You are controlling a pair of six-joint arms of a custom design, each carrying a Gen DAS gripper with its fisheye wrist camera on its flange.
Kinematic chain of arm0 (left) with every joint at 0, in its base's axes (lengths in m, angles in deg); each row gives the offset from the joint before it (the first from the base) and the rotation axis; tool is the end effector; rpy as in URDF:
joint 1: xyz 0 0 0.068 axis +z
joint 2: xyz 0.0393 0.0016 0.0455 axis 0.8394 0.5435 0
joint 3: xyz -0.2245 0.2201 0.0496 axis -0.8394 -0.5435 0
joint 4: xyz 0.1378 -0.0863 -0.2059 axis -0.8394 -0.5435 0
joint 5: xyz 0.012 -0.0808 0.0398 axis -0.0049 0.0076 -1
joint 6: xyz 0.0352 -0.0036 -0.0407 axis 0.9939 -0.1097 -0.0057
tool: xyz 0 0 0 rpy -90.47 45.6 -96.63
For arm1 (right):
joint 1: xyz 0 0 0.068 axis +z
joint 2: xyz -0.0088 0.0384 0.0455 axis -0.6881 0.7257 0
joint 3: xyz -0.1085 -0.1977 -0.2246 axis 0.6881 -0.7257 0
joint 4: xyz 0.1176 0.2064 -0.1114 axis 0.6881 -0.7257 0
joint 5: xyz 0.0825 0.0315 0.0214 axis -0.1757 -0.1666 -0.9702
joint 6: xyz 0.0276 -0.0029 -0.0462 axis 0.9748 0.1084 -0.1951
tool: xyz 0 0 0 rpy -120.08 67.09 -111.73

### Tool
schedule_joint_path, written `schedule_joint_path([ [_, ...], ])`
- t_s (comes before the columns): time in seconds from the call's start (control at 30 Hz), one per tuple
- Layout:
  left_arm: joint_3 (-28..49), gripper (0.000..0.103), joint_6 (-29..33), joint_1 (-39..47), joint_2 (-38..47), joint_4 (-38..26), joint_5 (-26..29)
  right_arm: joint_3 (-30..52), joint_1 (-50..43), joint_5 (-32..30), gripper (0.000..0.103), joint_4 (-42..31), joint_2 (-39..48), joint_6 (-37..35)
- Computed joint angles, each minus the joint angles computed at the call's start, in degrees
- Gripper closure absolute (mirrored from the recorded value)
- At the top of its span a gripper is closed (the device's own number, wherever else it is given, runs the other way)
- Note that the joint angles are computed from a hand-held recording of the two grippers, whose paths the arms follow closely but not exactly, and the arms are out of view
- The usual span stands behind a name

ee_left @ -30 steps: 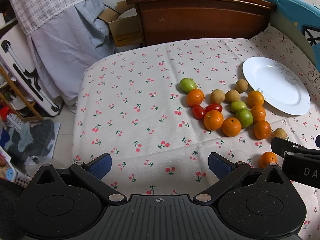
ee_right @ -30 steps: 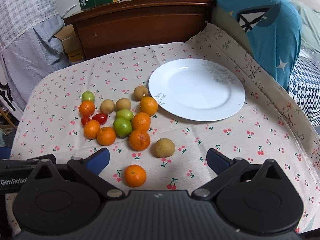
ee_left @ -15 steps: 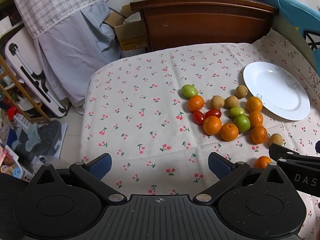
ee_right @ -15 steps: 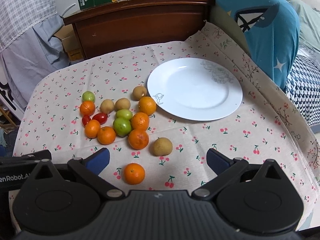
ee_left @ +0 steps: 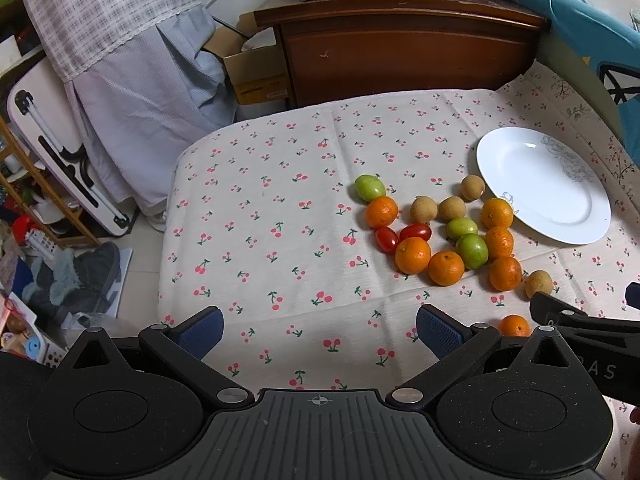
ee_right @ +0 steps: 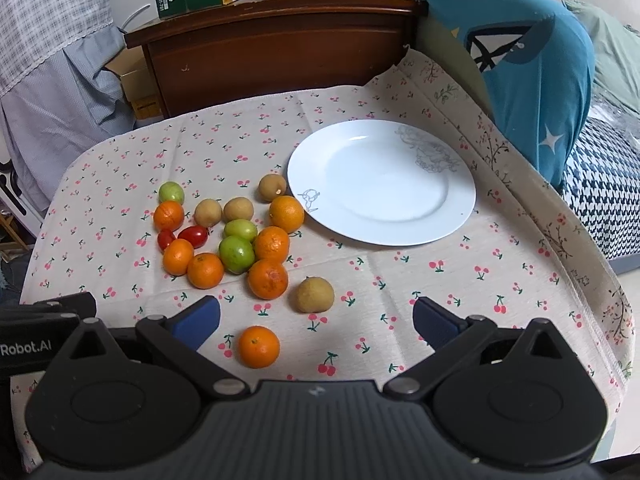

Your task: Organize fruits

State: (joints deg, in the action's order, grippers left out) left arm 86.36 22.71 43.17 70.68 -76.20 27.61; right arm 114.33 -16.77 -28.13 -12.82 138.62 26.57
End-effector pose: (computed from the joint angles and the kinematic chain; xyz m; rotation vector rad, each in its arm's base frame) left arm 0.2116 -0.0380 0.1676 -0.3137 2.5105 0.2910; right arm 0.2369 0.1136 0.1440 -0.1913 2.4484 0.1438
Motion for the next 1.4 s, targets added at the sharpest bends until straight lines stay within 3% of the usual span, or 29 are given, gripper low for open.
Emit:
schedule_joint_path([
  [0.53,1.08,0.000,0.11,-1.44,-2.14,-2.13,-0.47,0.14,-0.56,0.29,0.001,-0.90,-2.07,-1.44],
  [1.03,-0.70,0.000,3.21,3.59,0.89,4.76,7.75,0.38,-0.26,2.00,0.001,-0.26,-0.59,-0.87],
  [1.4,-2.07,0.000,7.23,5.33,0.21,6.53,10.55,-1.47,-2.64,-2.47,0.001,1.65,-2.13,-2.02],
])
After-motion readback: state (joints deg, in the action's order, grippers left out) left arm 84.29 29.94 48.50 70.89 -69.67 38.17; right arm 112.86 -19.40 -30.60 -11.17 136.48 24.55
